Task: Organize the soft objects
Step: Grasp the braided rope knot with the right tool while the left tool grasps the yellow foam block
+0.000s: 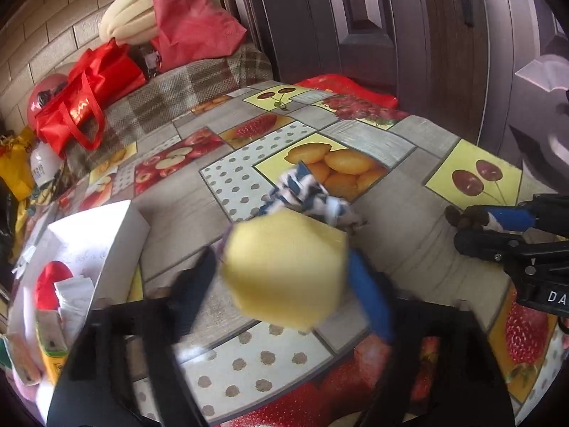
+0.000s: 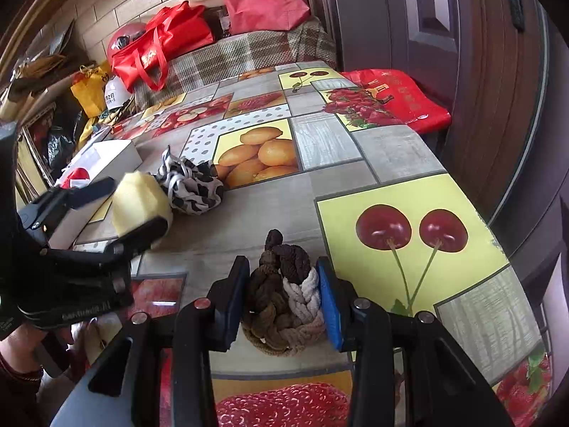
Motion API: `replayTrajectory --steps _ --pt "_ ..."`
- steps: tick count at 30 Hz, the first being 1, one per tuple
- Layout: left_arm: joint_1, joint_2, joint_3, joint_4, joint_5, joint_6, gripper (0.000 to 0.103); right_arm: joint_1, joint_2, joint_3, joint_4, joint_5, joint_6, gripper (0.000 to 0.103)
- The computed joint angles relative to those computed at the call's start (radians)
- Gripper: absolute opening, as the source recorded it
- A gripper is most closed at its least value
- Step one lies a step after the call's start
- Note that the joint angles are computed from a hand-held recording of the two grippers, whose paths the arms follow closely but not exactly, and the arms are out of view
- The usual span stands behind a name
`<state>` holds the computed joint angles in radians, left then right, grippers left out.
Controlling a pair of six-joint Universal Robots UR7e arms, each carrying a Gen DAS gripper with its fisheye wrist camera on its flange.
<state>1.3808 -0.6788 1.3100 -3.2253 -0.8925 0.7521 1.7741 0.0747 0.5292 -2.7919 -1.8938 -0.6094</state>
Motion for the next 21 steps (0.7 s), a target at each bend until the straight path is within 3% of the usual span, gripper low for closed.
replayTrajectory --steps 5,14,21 --pt "0.009 -0.043 0.058 -0.045 -0.086 -0.028 0.062 0.002 0.003 -0.003 -0.007 -0.003 -0.005 0.039" --pt "0.007 -0.098 0.177 -0.21 -0.175 0.015 0.062 0.008 0.016 -0.015 -0.036 -0.032 -0.026 0.039" --pt "0.025 -0.14 0.216 -0.215 -0.219 -0.05 0.062 0.013 0.026 -0.021 -0.068 -0.05 -0.047 0.039"
